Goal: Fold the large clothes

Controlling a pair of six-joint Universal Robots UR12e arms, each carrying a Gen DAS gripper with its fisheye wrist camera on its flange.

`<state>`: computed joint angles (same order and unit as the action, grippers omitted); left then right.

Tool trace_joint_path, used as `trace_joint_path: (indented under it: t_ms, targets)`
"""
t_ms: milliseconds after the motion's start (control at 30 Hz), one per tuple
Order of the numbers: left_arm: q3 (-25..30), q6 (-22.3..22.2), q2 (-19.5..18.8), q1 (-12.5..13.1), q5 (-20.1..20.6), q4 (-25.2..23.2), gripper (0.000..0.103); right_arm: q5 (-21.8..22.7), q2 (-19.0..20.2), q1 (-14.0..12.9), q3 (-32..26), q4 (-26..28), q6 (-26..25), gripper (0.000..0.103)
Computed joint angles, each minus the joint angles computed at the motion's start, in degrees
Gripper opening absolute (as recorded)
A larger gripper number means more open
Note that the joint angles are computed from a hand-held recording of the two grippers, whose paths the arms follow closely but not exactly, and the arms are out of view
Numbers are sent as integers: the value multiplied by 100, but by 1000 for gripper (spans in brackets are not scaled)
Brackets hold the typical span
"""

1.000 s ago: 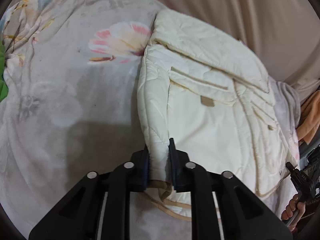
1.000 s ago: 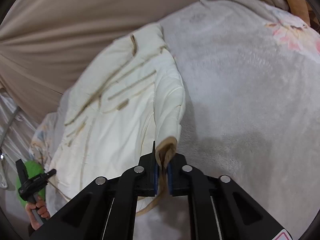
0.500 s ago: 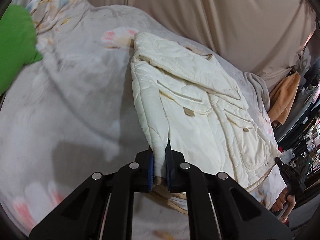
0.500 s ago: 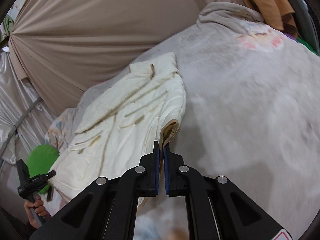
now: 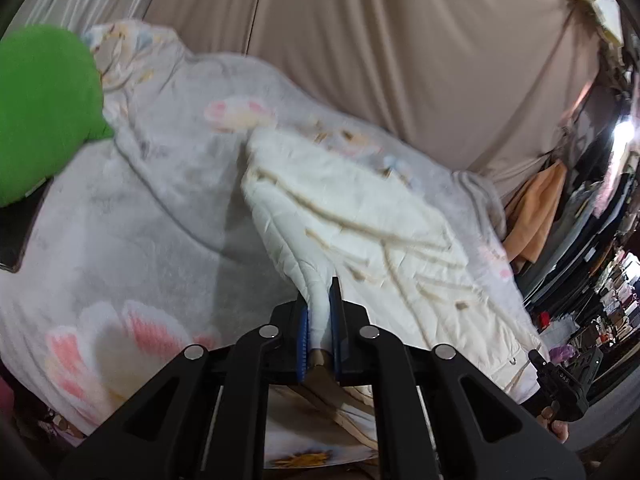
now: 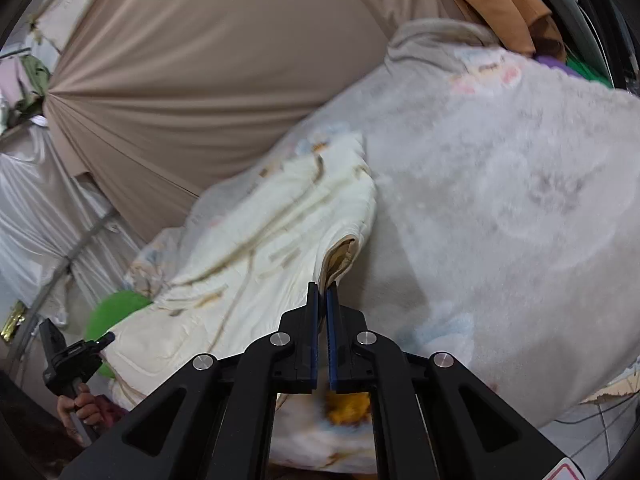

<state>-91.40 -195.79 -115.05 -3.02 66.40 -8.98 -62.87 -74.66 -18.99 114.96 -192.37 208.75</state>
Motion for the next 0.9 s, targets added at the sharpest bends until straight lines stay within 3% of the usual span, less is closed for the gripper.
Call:
trace_joint_path:
  t_ms: [167, 300, 433, 633, 800, 900]
  targets:
    - [-43, -220, 99, -2, -62, 816, 8, 202, -112, -115, -104, -936, 128, 4]
    - [633, -132, -248, -72, 208, 756, 8, 181, 186, -62, -810, -1065, -141, 4]
    - [1948, 35, -992, -242, 845, -208, 8, -69, 755, 100, -1881, -388, -397, 4]
    - [4253, 180, -2396, -524, 1932, -2086, 9, -598, 1752, 281, -3444, 1077, -579, 4]
    - [6319, 101, -3625, -580, 2123, -3834, 11, -819, 2504, 313, -4477, 2331, -520, 4]
    - [6821, 95, -3959, -583, 2098, -4111, 12, -884, 2834, 336, -4855, 2889, -554, 4]
